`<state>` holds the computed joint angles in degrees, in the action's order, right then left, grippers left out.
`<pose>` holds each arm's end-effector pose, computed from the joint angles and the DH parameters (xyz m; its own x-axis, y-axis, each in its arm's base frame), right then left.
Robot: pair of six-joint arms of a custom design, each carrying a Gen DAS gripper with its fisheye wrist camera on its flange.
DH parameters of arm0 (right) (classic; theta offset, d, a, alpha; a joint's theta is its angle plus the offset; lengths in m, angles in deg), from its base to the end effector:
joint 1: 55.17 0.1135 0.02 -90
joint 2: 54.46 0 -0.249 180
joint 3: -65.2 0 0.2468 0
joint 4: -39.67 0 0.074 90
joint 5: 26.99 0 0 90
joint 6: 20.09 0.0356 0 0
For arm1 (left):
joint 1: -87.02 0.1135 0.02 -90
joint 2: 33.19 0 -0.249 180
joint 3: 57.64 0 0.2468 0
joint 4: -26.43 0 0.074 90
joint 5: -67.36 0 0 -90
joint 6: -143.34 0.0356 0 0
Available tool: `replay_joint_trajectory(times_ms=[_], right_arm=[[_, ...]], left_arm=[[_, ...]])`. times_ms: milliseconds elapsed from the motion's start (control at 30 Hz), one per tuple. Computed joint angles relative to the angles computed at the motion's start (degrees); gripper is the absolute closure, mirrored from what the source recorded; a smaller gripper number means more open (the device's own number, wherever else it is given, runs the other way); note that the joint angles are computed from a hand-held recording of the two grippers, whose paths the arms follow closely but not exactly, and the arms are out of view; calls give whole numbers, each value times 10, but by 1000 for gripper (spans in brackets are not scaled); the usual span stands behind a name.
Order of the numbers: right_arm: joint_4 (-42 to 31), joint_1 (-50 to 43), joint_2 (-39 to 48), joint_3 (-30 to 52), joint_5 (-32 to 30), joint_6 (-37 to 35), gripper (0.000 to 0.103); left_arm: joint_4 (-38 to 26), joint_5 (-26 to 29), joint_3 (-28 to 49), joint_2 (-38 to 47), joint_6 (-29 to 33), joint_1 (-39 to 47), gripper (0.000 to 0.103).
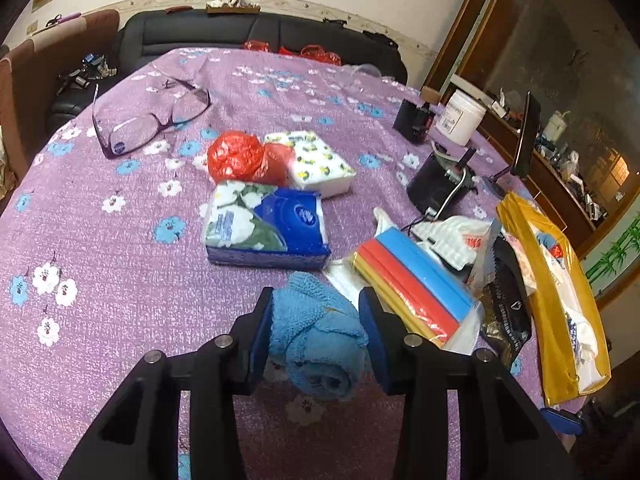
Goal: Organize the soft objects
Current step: 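Grasp the striped sponge pack with the right tool while the left grasps the blue towel, then carry the sponge pack and blue towel into the yellow tray and open both tools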
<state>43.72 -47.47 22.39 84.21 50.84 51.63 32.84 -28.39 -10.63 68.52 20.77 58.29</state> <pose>0.1566 0.0287 0.0593 -0.6794 -0.4013 -0.6143 -0.4923 0.8701 -0.0238 0.2525 -0.1343 0.0742 -0.7777 -0.1845 -0.6010 0.0014 0.9554 -0.2952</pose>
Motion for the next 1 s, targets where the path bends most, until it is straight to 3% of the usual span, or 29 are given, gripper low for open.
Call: replay_joint_trajectory(times_ms=[67, 167, 367, 467, 1000], right_arm=[[18, -12, 41, 10, -9, -1, 14], [14, -39, 34, 9, -44, -10, 17], [-54, -73, -124, -18, -100, 2, 17], [-68, -92, -153, -15, -105, 16, 17], [-162, -285, -174, 34, -228, -13, 17]], left_arm=[[-9, 9, 9, 9, 1, 0, 59], [4, 10, -1, 2, 2, -2, 63], [71, -9, -49, -37, 1, -13, 63], [82, -8, -55, -44, 8, -18, 63], [29, -13, -22, -69, 9, -85, 63]])
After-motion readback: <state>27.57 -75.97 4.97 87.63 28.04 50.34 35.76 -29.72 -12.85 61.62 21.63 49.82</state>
